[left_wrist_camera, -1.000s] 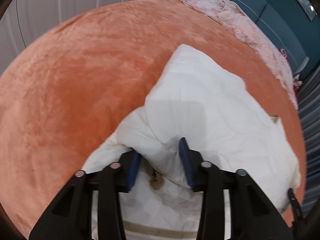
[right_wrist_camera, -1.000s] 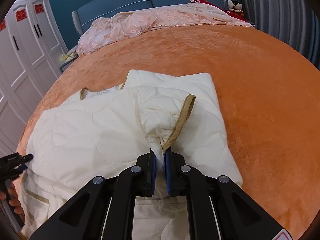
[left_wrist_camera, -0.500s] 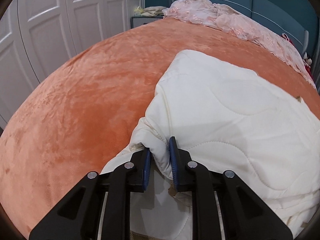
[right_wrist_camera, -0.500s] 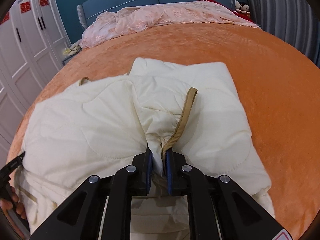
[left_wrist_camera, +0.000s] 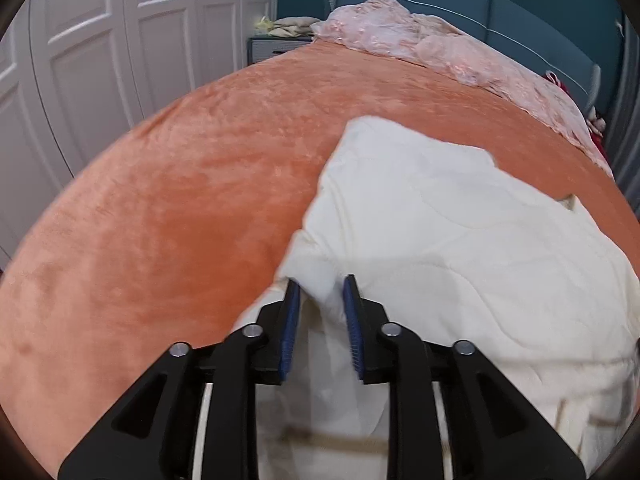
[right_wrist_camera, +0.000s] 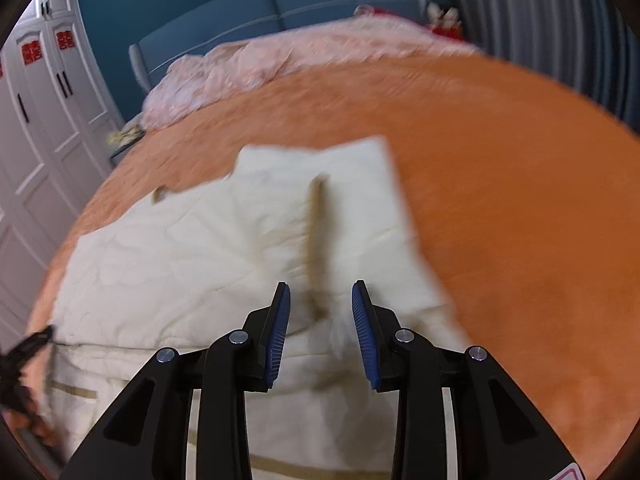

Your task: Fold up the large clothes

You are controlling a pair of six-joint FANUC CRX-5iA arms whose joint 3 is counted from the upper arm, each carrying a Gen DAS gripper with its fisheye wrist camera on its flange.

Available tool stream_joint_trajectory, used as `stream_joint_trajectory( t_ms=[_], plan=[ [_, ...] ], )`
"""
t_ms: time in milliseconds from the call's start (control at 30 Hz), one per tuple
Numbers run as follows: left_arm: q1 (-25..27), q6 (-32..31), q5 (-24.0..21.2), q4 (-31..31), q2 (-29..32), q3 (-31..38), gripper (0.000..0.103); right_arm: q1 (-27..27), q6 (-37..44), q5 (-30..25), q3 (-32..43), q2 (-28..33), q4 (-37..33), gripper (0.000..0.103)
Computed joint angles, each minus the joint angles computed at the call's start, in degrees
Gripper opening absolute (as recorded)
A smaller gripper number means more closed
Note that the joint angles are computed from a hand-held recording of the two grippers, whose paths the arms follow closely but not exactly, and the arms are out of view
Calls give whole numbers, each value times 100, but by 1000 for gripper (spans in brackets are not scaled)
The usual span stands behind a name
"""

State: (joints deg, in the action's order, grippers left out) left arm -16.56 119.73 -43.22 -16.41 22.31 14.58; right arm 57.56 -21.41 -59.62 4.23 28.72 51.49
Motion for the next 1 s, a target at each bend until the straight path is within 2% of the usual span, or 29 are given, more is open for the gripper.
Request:
stream_joint_trajectory(
  t_ms=[100, 200, 267, 433, 500, 567, 633, 833, 933, 1000],
  plan=[
    [20, -291, -15, -67, -218, 95, 24, -57, 97, -157, 69, -137, 263, 34],
    [-75, -636, -180, -82, 18, 777, 27, -306, 318, 172, 480, -24, 333, 34],
    [-155, -974, -346, 76, 422, 1448, 38, -476, 693, 295, 989, 268, 206, 34],
    [-275, -1488, -1207, 628, 1772, 3277, 38, -760, 2145, 17, 2600, 1284, -724, 33],
    [-343, -1522, -1655, 588, 2303, 3968, 38, -798, 2556, -182, 2946, 1527, -1065, 30],
    [-383, -1531, -1963, 546, 2597, 4321, 38, -799, 2852, -387, 3107, 1673, -1343, 30],
    [-374, -1517, -1979, 584, 2698, 4262, 38, -753, 2918, -340, 2917, 1635, -1500, 30],
    [-371, -1538, -765, 366, 1876, 2457, 38, -485, 2480, 48, 1820, 1212, -1108, 28],
    [-361, -1478, -389, 329, 1682, 2036, 38, -479, 2126, 255, 1571, 1119, -987, 27],
    [-369, -1407, -240, 263, 1638, 1925, 38, -460, 2123, 202, 1612, 1178, -922, 27]
  ],
)
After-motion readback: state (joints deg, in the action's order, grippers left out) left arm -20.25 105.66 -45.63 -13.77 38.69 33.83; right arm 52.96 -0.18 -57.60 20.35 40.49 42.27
